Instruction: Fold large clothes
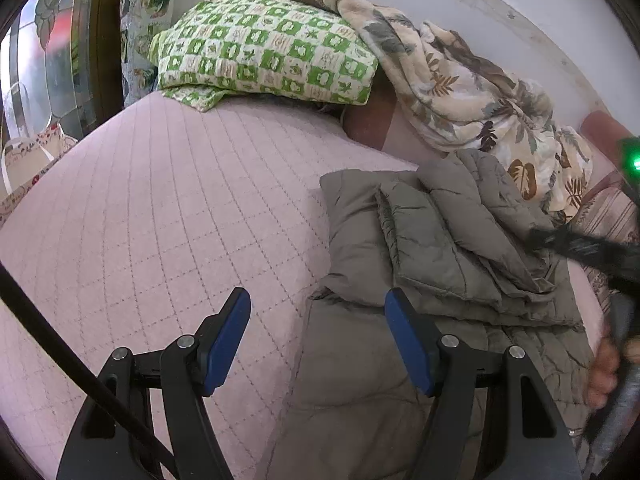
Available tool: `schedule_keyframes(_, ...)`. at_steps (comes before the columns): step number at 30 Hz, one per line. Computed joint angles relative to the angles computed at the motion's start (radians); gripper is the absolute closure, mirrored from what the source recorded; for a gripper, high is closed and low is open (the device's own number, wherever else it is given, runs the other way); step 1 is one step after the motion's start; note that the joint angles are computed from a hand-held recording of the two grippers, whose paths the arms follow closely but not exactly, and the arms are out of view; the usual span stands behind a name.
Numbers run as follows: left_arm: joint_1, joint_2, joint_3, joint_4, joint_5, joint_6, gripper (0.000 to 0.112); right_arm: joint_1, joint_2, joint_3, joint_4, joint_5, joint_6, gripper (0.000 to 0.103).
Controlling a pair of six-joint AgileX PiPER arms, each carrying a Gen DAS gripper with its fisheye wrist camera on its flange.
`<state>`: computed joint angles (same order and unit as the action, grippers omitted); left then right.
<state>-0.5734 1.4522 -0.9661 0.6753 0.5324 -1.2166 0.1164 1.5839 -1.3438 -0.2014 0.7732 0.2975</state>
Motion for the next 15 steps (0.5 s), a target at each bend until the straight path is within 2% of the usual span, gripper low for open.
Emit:
schedule_keyframes(2,-0.013,-0.006,0.004,0.043,0.012,-0.035,0.043,0.014,0.089,-0.026,-0.011,0.015,0.029,0.052)
schedule_keyframes(4,-0.027,-0.009,0.005,0.085,0.024,-0.067,0.043,0.0,0.153,-0.03,0.04,0.028,0.014,0.052)
schedule_keyframes(7,-0.048,-0.004,0.001,0.135,0.051,-0.103,0.043,-0.021,0.188,-0.002,0.095,0.001,-0.009,0.052)
schedule_keyframes(10,-0.058,-0.003,0.0,0.152,0.062,-0.111,0.043,-0.03,0.141,0.016,0.116,0.004,-0.059,0.052)
schedule_keyframes(13,-0.073,-0.005,0.0,0.174,0.072,-0.125,0.043,-0.042,0.01,0.1,0.084,-0.052,-0.068,0.05)
schedule_keyframes(15,-0.079,-0.002,-0.003,0.177,0.077,-0.128,0.043,-0.051,-0.064,0.16,0.027,-0.089,-0.029,0.04)
